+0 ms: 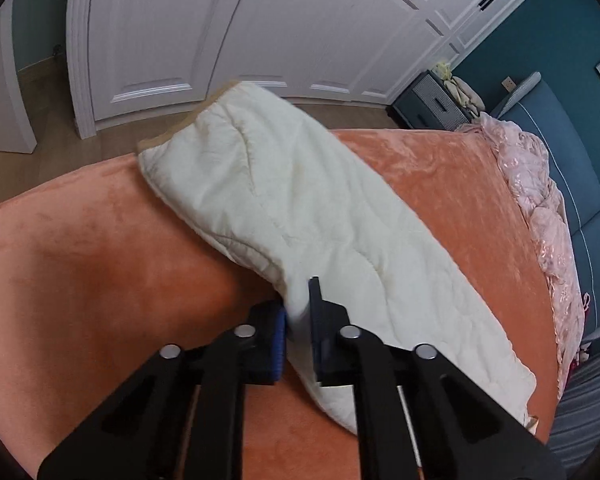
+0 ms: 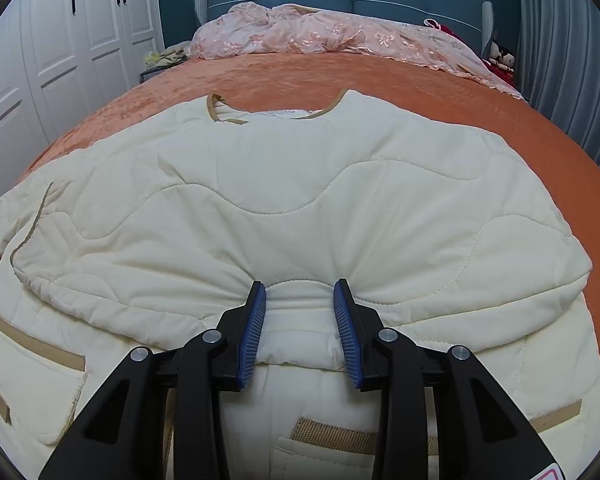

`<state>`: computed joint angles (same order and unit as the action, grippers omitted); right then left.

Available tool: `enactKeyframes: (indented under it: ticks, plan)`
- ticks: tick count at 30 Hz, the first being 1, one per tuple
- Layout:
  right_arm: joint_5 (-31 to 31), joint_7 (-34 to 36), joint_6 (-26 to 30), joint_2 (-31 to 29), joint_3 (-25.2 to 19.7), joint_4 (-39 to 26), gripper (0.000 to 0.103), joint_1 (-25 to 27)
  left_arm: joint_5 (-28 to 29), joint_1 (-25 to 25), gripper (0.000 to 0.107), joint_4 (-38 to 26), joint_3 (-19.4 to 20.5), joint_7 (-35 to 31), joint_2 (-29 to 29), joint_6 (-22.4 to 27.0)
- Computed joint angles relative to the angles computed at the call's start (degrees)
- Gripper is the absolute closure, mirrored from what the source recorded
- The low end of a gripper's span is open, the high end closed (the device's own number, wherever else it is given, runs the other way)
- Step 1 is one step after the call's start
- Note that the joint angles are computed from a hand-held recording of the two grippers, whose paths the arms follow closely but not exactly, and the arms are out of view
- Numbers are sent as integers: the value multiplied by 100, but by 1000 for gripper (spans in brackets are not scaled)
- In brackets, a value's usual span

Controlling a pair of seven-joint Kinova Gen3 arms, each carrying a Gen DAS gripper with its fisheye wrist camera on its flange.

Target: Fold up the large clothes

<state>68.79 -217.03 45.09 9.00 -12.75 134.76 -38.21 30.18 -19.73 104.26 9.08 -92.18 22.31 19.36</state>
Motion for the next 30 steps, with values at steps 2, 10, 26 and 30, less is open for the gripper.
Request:
enactKeyframes:
  ticks: [2,10,26,30]
  plan:
    - [17,-16,-10,-3,1,9,70,2,-144,323,102,59,6,-50,-295,-230]
    - [-49,-290,311,-56,-297,2,61,27,25,2163,102,-62,512,-1108,-1582,-380]
    - [-1246,-786,706,-2430,-997,1025,38,-174,-1197,4131,33,784,657,857,-1180,-602]
    - [-773,-485,141,-2447,-545,927,38,377,-452,3537,34,763,397,683,-1017,-383]
